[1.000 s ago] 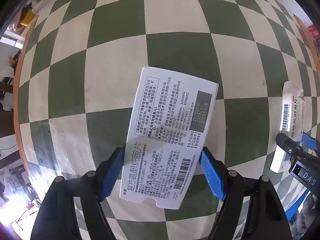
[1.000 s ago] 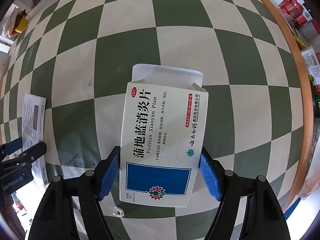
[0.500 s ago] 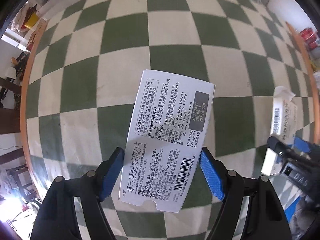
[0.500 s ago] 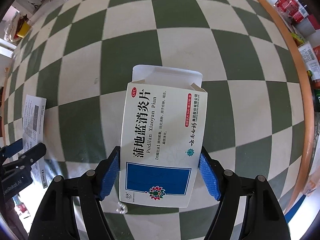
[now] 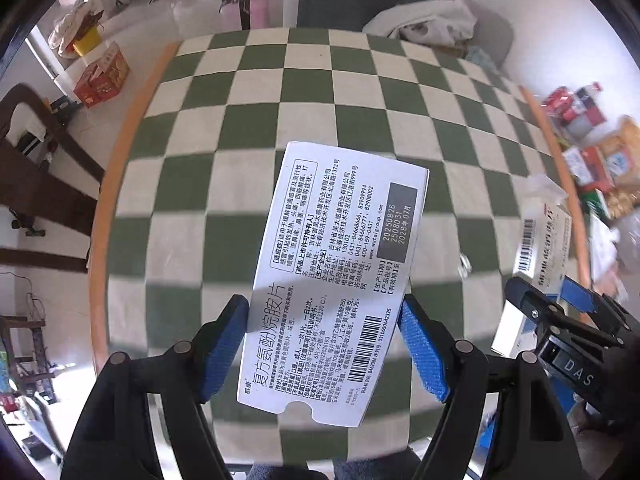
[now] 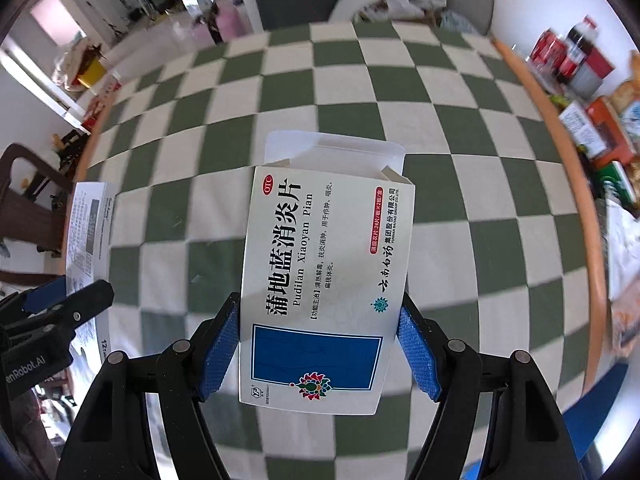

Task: Collect trash
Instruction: 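Lift the medicine box and leaflet off the table, then carry box and leaflet over the bin and open both tools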

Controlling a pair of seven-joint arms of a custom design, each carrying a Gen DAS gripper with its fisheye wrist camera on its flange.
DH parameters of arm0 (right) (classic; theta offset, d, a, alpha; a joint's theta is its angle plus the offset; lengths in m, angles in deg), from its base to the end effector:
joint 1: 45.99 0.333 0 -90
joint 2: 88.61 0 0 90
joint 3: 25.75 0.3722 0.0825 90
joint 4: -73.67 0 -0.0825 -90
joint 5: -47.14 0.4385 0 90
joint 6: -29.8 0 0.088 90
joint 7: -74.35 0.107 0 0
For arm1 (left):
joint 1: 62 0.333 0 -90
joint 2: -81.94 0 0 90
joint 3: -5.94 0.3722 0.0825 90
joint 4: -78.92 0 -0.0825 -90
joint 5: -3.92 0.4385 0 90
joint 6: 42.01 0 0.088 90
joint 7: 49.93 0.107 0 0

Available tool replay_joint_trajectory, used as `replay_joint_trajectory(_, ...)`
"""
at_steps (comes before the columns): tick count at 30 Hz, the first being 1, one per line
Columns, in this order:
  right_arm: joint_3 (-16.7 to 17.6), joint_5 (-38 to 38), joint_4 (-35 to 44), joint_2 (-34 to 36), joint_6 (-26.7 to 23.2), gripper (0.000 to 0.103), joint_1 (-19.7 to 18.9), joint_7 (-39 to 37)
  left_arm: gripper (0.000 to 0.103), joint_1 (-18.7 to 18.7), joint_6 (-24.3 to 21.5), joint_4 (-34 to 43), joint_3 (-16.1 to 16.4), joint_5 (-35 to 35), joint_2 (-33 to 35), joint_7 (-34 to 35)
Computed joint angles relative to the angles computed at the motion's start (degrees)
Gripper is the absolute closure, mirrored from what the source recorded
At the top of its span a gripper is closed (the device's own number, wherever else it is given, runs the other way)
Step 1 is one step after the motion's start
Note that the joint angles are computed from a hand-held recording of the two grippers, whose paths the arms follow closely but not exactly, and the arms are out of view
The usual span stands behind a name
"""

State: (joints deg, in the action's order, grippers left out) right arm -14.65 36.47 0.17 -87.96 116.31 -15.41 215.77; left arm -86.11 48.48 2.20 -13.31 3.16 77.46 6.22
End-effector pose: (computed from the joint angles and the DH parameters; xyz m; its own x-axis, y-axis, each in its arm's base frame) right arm 0.4583 0.3788 0.8196 -0.1921 -0.9796 -0.0585 -0.9412 0.2008 -0.2718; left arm 0.4011 -0.3981 0.8461 -0.1895 -0.9686 0.1612 -0.9539 0.1427 -0.2639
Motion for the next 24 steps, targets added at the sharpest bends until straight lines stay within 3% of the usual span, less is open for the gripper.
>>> replay_joint_trajectory(6,6.43,-7.99,0.19,-3.12,-4.18,0.028,6.61,11.04,0.029,0.57,3.81,-16.06,1.95,-6.95,-16.8,1.53)
replay_joint_trajectory(13,12.87,-9.1,1.46,-3.73,-10.69,0.028,15.62,27.56,0.029,0.63,-1.75,-28.81,4.62,-15.17,-32.76,2.27)
replay_joint_trajectory(19,15.09,0.05,-6.6,-7.41,-4.15,0.028,19.77,37.48,0.029,1.02,-6.15,-40.25,6.12,-22.33,-42.75,-1.03)
replay_joint_trajectory(24,15.21,9.93,-21.16,-12.5,8.17,0.028,20.49,40.4,0.029,2.03,-5.37,-53.32,6.37,-27.87,-50.33,-5.46)
